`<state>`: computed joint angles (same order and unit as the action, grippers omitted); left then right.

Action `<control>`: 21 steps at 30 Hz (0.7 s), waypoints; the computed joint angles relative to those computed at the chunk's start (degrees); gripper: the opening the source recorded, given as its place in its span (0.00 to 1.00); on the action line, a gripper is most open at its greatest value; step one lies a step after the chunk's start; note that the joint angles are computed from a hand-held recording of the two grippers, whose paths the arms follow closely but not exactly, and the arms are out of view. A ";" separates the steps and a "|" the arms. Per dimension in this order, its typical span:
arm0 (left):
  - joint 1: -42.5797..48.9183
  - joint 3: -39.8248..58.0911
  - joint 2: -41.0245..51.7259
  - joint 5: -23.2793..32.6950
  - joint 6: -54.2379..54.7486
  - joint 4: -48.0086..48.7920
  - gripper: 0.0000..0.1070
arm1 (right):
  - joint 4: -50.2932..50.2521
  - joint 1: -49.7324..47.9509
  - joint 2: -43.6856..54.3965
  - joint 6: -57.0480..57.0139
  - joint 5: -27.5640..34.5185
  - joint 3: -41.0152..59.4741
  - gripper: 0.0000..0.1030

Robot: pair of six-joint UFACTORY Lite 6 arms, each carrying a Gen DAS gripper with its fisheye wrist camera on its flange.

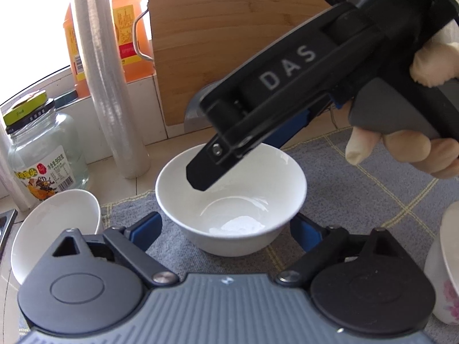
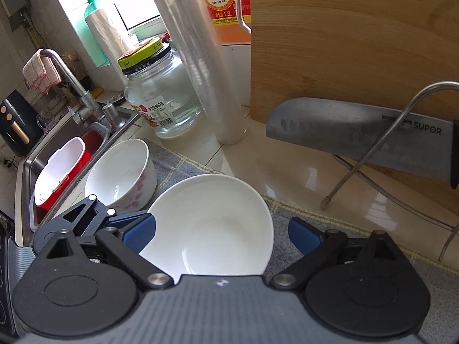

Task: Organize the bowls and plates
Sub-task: 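Carry the held bowl with the right gripper over another white bowl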

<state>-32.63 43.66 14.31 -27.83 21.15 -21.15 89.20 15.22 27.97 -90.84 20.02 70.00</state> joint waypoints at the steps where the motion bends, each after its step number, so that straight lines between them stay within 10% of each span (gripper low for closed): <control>1: 0.12 0.05 -0.04 0.16 -0.55 0.55 0.88 | 0.29 -0.02 0.29 -0.10 0.14 0.18 0.95; 21: 0.98 -0.24 -0.32 0.13 -3.29 4.38 0.84 | -1.98 -0.73 1.38 2.47 2.44 0.94 0.80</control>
